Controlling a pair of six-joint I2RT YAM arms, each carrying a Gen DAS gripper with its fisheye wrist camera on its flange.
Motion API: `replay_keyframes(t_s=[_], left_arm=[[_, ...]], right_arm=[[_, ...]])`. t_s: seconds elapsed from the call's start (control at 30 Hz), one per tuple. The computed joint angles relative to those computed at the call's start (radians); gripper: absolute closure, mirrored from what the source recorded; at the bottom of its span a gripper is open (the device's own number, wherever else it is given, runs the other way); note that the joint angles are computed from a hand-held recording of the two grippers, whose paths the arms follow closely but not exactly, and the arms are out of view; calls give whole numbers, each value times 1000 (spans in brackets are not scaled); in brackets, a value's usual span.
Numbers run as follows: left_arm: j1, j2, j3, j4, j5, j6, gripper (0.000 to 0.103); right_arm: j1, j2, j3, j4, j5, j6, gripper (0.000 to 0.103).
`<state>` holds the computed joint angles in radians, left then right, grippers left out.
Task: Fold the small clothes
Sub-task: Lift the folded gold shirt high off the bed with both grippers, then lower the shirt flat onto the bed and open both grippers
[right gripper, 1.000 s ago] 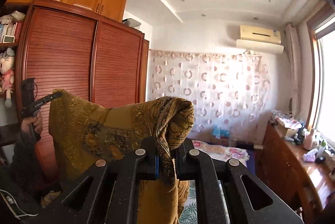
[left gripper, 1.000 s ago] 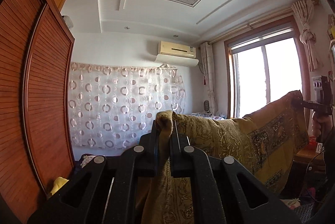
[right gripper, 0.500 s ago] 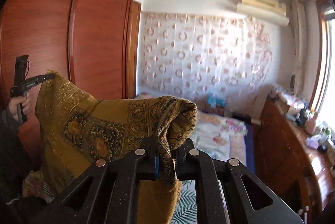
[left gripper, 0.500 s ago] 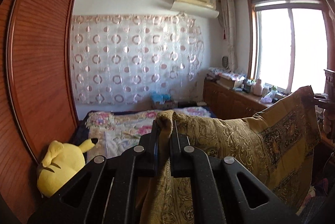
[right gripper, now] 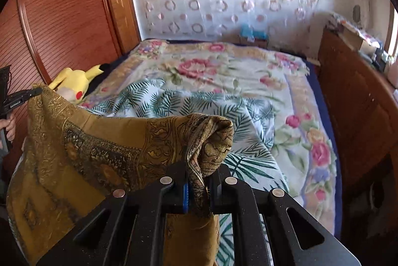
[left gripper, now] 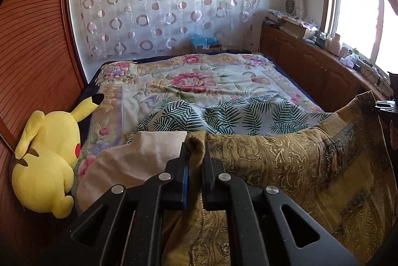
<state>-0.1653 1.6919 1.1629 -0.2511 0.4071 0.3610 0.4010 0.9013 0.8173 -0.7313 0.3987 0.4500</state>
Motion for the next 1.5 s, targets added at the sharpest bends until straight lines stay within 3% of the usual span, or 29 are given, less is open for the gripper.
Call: replay_keyframes(t_s=[0.17, 0.23, 0.3, 0.37, 0.5, 0.57, 0.67, 0.77, 1.03, 1.27, 1.5], left_arm=[[-18, 1, -39, 47, -49, 14, 95], [-14, -12, -46, 38, -49, 14, 91], [-10, -35, -55, 26, -66, 21, 86], [-4, -67, -72, 16, -75, 36, 72], [60, -131, -101, -49, 18, 60, 45], [86, -168, -135, -64, 45, 79, 24], [137, -243, -205, -92, 91, 118, 23], [182, -312, -288, -90, 114, 134, 23], [272, -376, -428, -149, 155, 255, 23], [310, -352, -474, -143, 151, 290, 23], [328, -322, -450, -140, 193, 258, 24]], right_arm=[[-144, 91, 2, 90, -98, -84, 92], [-85, 69, -30, 80, -46, -28, 91], [5, 30, -30, 3, 43, 63, 81], [75, 19, 1, -72, 117, 131, 80], [239, -35, -15, -151, 230, 282, 72], [362, -39, -6, -229, 301, 407, 71], [579, -9, 5, -365, 407, 656, 59], [782, 53, 6, -502, 469, 947, 58], [1090, 223, -46, -653, 396, 1500, 54], [1171, 259, -44, -680, 326, 1613, 54], [1163, 255, -80, -682, 364, 1633, 53]])
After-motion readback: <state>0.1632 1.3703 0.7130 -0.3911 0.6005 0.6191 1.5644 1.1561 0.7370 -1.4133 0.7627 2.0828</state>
